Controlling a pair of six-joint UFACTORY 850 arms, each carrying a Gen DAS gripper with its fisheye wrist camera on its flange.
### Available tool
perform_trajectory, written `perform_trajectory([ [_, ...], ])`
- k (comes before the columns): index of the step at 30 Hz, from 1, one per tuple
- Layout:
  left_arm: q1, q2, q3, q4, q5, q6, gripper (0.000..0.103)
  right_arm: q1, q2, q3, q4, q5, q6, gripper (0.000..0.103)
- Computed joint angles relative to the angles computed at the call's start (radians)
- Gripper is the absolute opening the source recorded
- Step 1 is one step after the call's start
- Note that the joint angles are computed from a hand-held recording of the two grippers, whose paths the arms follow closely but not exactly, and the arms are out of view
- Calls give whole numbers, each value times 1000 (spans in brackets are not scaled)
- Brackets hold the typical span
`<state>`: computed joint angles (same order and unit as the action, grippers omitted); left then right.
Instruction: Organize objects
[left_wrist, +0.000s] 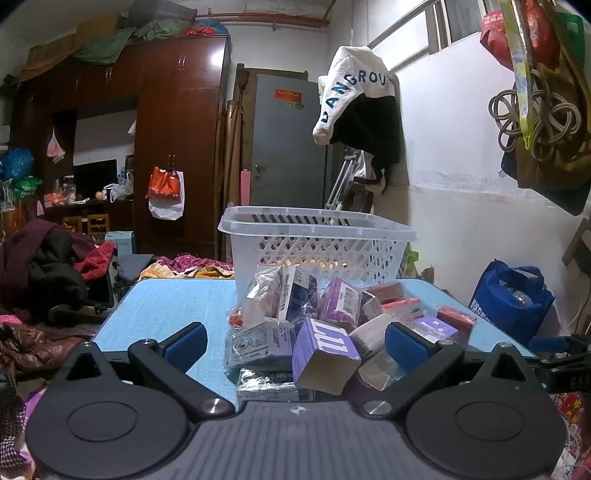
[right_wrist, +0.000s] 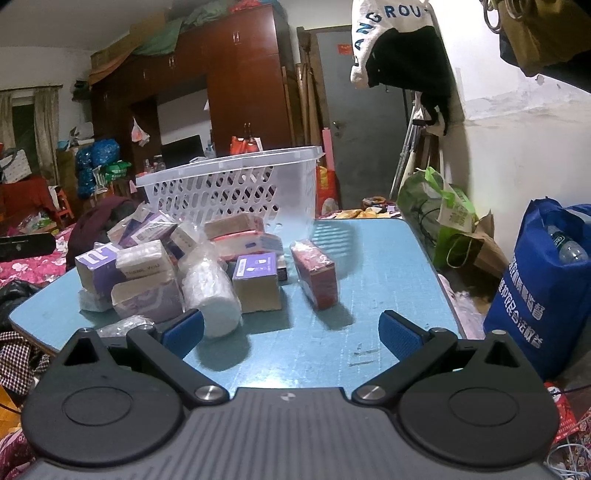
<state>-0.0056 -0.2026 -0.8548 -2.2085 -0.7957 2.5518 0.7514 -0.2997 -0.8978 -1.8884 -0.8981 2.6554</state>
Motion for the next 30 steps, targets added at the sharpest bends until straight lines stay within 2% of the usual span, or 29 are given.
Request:
perform_trajectory([
  [30,-1,1,-1,-22,18,6,103,8,-1,-10,-22,7,-13,103],
])
